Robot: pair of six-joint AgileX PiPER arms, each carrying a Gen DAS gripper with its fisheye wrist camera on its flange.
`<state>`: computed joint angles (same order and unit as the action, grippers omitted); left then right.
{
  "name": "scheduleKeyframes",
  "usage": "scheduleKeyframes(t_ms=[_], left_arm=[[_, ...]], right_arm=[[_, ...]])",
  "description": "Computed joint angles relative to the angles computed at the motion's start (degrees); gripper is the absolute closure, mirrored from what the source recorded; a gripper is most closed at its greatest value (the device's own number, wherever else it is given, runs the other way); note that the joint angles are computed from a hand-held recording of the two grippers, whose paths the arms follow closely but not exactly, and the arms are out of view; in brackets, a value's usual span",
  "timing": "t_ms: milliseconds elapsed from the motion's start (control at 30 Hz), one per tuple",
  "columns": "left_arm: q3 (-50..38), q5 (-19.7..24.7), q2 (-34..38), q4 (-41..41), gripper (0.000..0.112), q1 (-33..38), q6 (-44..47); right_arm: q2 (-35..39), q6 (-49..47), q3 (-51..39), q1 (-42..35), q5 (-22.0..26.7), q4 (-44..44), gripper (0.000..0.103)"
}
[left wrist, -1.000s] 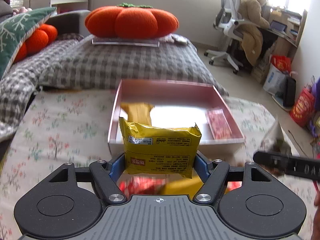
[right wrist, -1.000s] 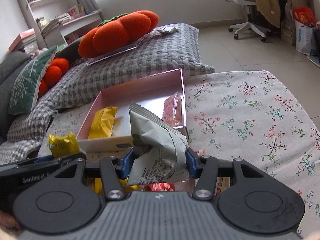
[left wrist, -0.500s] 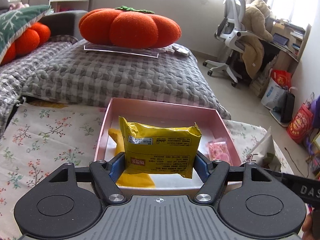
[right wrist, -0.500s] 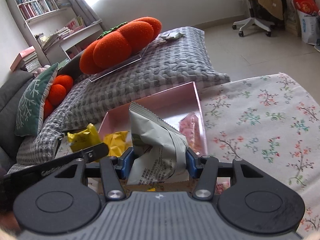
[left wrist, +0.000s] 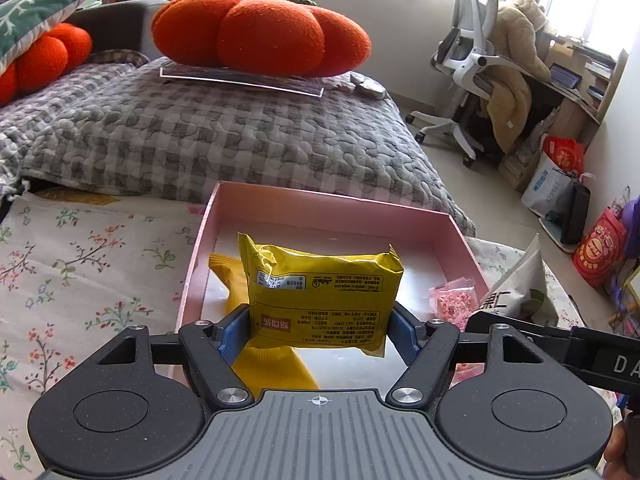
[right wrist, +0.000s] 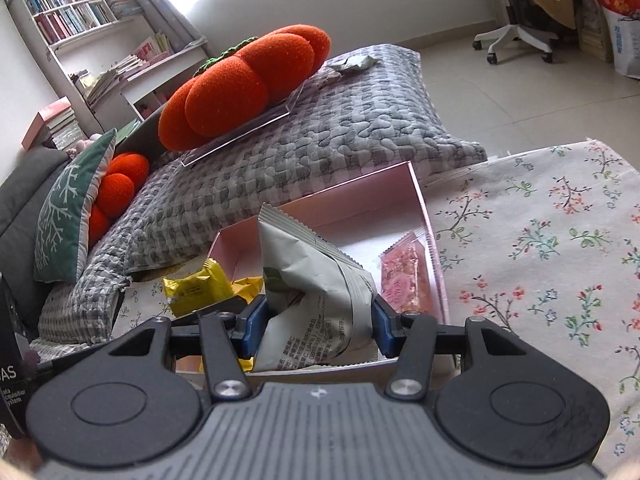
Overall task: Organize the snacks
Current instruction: 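Lower both held packets into the pink box and open both grippers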
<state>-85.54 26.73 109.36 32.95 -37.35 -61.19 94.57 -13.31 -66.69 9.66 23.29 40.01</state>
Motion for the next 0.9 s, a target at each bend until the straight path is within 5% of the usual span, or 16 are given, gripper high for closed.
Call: scheduleKeyframes(t_ms=[633, 900], left_arm=[[5.4, -0.9, -6.8, -2.1, 0.032, 1.9, -0.8], [8.4, 3.4, -11.6, -2.6, 0.032, 0.3, 0.8]], right_arm=[[-2.7, 3.5, 0.3, -2.0, 0.7, -1.0, 0.044], [-7.6, 13.9, 0.3, -1.8, 5.3, -13.9, 0.036]])
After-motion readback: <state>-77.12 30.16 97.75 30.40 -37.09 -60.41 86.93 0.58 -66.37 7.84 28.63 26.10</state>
